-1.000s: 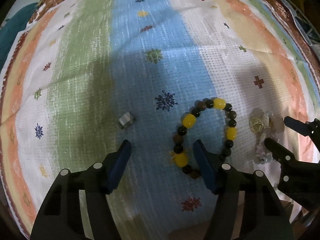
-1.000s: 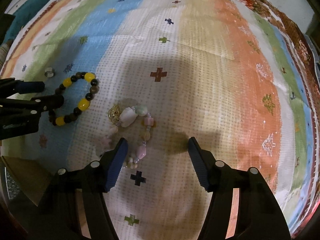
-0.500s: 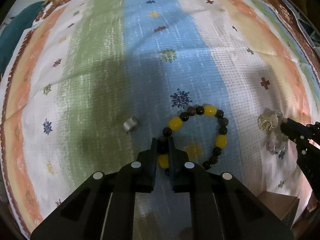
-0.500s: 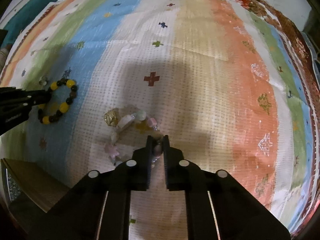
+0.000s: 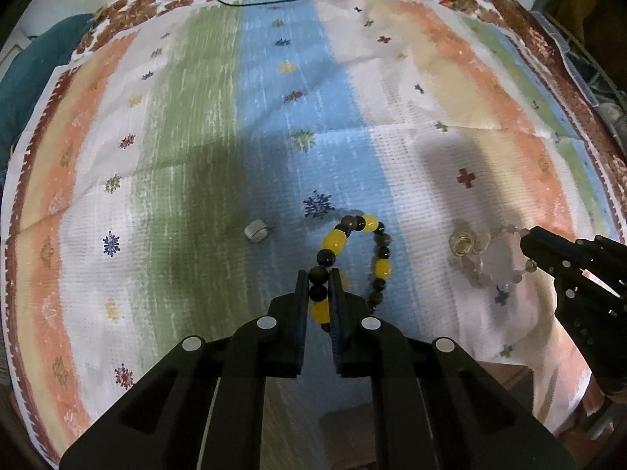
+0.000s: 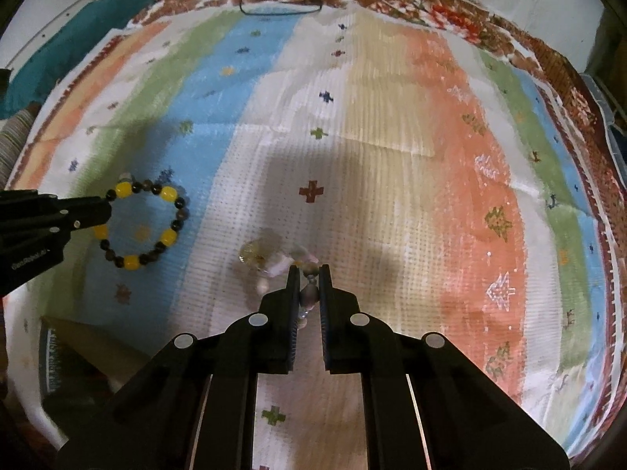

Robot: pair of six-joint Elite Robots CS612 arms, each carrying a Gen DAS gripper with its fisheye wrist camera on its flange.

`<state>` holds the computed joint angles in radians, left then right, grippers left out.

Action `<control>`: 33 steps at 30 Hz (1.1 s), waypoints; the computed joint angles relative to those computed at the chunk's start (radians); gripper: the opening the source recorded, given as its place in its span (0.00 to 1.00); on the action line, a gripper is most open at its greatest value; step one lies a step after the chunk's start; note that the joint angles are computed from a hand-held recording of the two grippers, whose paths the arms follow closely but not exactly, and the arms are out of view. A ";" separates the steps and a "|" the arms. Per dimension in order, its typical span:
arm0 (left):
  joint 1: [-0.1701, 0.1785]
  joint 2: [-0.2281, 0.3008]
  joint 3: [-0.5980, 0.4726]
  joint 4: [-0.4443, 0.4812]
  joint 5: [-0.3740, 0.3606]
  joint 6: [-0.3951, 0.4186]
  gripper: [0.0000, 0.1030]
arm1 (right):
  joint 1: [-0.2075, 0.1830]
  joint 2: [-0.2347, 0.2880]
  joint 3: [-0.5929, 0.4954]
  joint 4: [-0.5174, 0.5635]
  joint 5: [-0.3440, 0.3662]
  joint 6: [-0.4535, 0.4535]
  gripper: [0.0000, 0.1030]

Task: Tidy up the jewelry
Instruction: 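Lift both held bracelets and carry them over the silver tin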

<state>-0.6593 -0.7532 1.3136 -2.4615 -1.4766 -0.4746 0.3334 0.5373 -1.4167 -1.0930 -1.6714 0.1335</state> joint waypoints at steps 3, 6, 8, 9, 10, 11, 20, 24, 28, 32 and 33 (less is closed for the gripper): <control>-0.003 -0.002 -0.001 -0.004 0.000 -0.002 0.09 | 0.002 -0.002 -0.007 -0.008 0.002 -0.003 0.10; -0.006 -0.007 0.003 -0.009 0.006 -0.003 0.09 | 0.005 -0.001 -0.020 -0.027 0.000 -0.002 0.10; -0.006 -0.011 0.007 -0.014 0.007 -0.006 0.09 | 0.006 0.000 -0.027 -0.035 0.005 -0.002 0.10; -0.007 -0.013 0.009 -0.018 0.006 -0.008 0.09 | 0.007 0.000 -0.031 -0.038 0.007 -0.001 0.10; -0.009 -0.017 0.014 -0.022 0.007 -0.010 0.09 | 0.008 0.002 -0.036 -0.040 0.008 -0.001 0.10; -0.010 -0.020 0.016 -0.024 0.006 -0.010 0.09 | 0.009 0.002 -0.041 -0.043 0.009 0.001 0.10; -0.025 -0.050 0.043 -0.063 0.020 -0.006 0.09 | 0.009 0.008 -0.072 -0.049 0.029 0.014 0.10; -0.028 -0.060 0.055 -0.074 0.014 -0.007 0.09 | 0.011 0.011 -0.087 -0.065 0.027 0.024 0.10; -0.033 -0.076 0.073 -0.098 0.018 -0.010 0.09 | 0.016 0.015 -0.102 -0.088 0.015 0.040 0.10; -0.038 -0.093 0.094 -0.127 0.021 -0.015 0.09 | 0.019 0.016 -0.111 -0.095 0.014 0.043 0.10; -0.039 -0.097 0.099 -0.133 0.022 -0.016 0.09 | 0.020 0.015 -0.113 -0.096 0.017 0.042 0.10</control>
<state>-0.6979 -0.8500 1.4124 -2.5943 -1.4541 -0.4905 0.3537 0.5526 -1.5301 -1.1889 -1.6541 0.1751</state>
